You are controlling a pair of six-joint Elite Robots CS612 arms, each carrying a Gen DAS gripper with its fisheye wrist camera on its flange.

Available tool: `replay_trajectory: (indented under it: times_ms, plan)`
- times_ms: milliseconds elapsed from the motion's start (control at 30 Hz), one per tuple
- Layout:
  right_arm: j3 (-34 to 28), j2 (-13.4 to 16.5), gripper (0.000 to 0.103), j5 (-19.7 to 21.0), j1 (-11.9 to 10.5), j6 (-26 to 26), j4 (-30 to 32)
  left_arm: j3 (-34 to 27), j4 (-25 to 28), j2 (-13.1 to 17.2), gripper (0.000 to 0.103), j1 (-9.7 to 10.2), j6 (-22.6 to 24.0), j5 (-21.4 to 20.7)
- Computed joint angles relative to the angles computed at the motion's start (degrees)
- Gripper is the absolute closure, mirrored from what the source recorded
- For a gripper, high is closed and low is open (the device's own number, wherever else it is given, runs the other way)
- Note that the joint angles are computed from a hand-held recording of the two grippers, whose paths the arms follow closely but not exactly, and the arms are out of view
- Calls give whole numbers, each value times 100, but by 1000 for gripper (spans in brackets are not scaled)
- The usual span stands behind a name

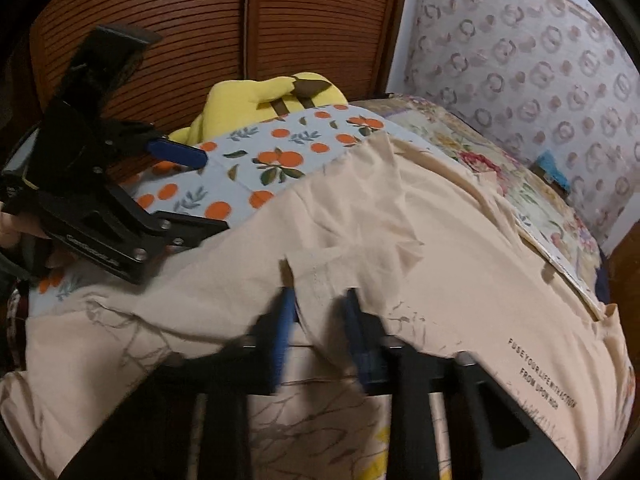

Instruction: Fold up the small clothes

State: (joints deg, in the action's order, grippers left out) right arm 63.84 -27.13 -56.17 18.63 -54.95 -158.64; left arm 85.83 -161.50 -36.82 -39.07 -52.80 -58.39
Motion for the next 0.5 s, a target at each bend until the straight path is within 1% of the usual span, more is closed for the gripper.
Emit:
replay_trajectory:
  times_ms: [33, 133, 233, 300, 367, 500]
  plan:
    - [-9, 5, 96, 51, -18, 65, -39, 2, -2, -1, 10, 1, 1, 0]
    - [-39, 16, 97, 321, -91, 459, -232, 3, -3, 0, 10, 0, -1, 0]
    - [-71, 26, 98, 434, -171, 924, -495, 3, -4, 0, 10, 1, -1, 0]
    - [-146, 53, 98, 393, -218, 1316, -603, 11, -12, -2, 10, 3, 2, -1]
    - [-244, 93, 98, 370, -256, 1626, -562, 7, -9, -1, 10, 2, 1, 0]
    - [-309, 141, 97, -19, -247, 1969, -674, 12, -14, -2, 10, 3, 2, -1]
